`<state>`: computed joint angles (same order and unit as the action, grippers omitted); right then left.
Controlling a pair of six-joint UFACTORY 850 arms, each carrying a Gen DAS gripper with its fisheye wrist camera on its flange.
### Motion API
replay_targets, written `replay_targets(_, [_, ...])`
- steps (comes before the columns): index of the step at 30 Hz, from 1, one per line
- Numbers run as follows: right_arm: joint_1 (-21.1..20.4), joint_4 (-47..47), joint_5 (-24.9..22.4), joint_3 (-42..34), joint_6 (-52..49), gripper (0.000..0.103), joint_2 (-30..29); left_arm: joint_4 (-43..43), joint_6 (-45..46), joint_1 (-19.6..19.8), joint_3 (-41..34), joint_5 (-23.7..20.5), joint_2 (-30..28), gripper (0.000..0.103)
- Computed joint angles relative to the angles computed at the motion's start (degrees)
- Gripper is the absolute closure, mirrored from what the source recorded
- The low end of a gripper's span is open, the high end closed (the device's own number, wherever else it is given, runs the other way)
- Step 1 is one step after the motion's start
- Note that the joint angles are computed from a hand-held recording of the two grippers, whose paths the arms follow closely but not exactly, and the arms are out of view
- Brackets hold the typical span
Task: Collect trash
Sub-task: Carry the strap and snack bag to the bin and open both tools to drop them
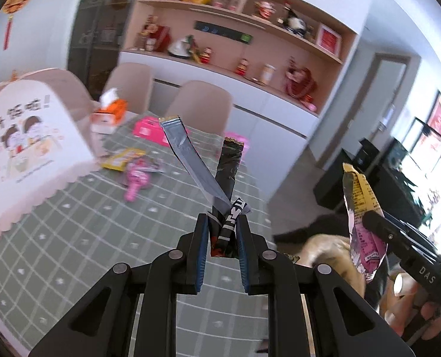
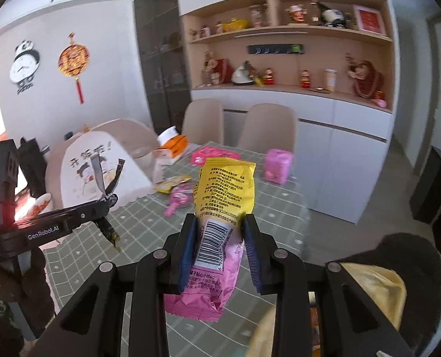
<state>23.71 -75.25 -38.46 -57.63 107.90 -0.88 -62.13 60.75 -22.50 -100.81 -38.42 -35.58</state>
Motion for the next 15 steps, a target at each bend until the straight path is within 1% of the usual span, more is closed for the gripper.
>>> replay_targets(4, [-0.81,-0.46,-0.96,7.31,1.87,0.074,7.35,0.06,0.8,-3.83,4.02,0.59,2.7,0.084])
replay_targets(6, [-1.9,-0.51,0.1,10.32,2.35,0.074,10.27,0.02,-0.14,-5.51,5.54,0.76,3.48,0.084])
replay_targets(9, [-5.13,-0.47,4.89,15.51,2.78,0.074,15.29,2.89,-5.16,-8.45,7.3,1.15,4.01,0.084])
replay_targets(12, [-7.69,-0.53,8.26,19.14,1.19,0.074,18.27,6.62,-10.36,-12.02,9.95,5.06,5.12,0.084])
replay_targets(14, [-10.58,0.15,12.83,21.42,-0.78,0.074,19.65,8.09,-13.74,-14.01,11.57,7.46,5.4,0.084])
replay_targets(15, [-12.59,1.08,15.88,22.74,-2.78,0.074,20.33,9.08,-15.66,-14.87,12.22,8.55,5.4,0.084])
